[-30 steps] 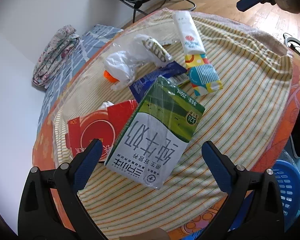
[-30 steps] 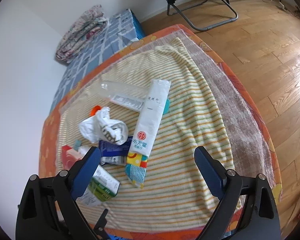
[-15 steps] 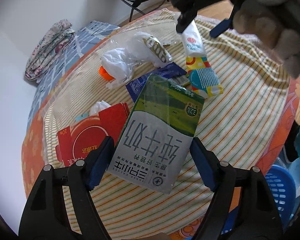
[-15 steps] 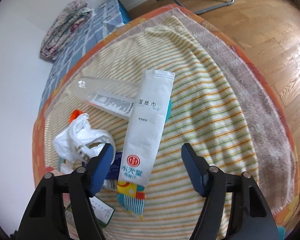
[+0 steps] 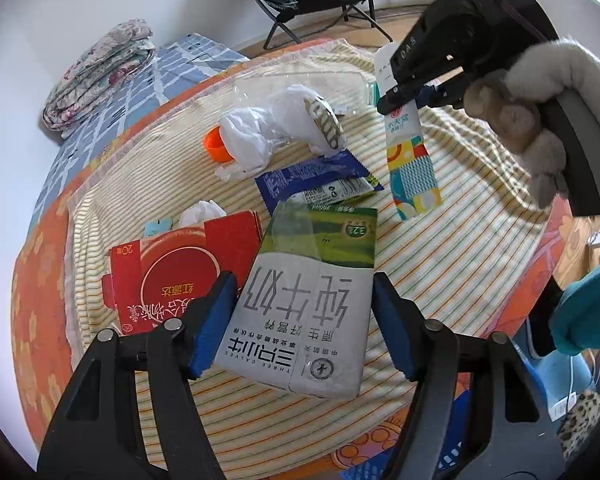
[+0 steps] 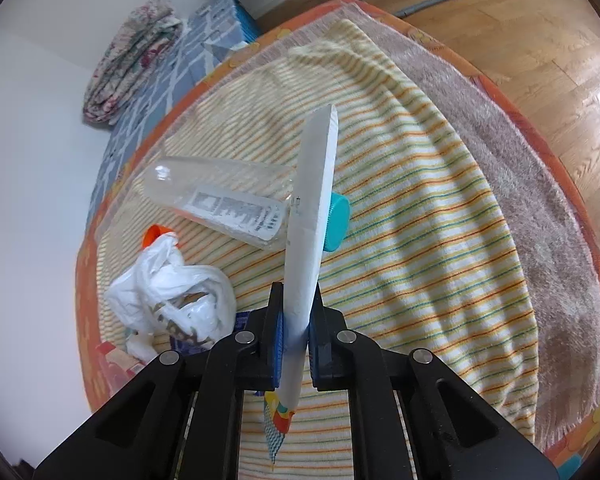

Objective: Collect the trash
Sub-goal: 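Grasp the green milk carton with the left tool while the right tool grasps the white wet-wipes packet, then carry the carton and wipes packet over the blue basket and open both tools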

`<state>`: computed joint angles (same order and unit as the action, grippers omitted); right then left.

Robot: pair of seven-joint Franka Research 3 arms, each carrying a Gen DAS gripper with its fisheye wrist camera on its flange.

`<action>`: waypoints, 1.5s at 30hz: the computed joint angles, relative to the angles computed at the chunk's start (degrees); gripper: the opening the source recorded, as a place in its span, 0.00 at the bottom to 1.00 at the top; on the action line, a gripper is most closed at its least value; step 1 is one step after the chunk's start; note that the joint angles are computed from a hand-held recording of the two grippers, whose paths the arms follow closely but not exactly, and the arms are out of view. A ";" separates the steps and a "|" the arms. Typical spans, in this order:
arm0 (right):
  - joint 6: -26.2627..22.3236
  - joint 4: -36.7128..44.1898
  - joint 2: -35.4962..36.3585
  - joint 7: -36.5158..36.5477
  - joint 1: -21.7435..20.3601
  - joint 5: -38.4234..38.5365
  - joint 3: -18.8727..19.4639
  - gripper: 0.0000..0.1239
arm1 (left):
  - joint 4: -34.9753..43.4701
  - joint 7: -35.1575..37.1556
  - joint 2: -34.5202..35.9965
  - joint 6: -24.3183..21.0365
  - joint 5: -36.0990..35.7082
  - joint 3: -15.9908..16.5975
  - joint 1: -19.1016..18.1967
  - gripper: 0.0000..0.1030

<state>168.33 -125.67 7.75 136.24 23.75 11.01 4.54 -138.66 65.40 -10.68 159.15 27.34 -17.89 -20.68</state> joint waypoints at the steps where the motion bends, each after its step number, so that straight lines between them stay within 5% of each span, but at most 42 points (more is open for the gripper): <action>1: -0.22 -0.24 -0.62 0.94 0.61 -2.21 -0.66 0.06 | -0.47 0.72 -0.52 0.42 -1.43 0.52 -0.41 0.66; 10: 0.03 -4.15 -6.56 13.38 0.51 -20.78 -1.06 0.06 | -1.78 2.65 -2.30 1.83 -6.73 1.36 -0.88 0.65; 16: -0.65 -6.11 -11.36 17.51 -2.23 -31.62 2.84 0.06 | -4.35 4.53 -6.21 2.89 -10.54 2.70 -2.58 0.65; 33: -0.23 -13.72 -26.56 20.37 -12.25 -45.99 21.14 0.06 | -16.47 8.99 -24.05 -0.28 -20.89 6.82 -10.87 0.65; 38: 1.48 -16.35 -28.05 17.04 -10.04 -41.95 22.47 0.06 | -19.65 9.66 -27.36 -3.28 -23.23 7.02 -13.95 0.65; 45: 3.43 -18.25 -29.60 18.29 -14.28 -41.66 31.09 0.06 | -23.19 10.70 -29.41 -6.12 -26.26 7.62 -17.14 0.65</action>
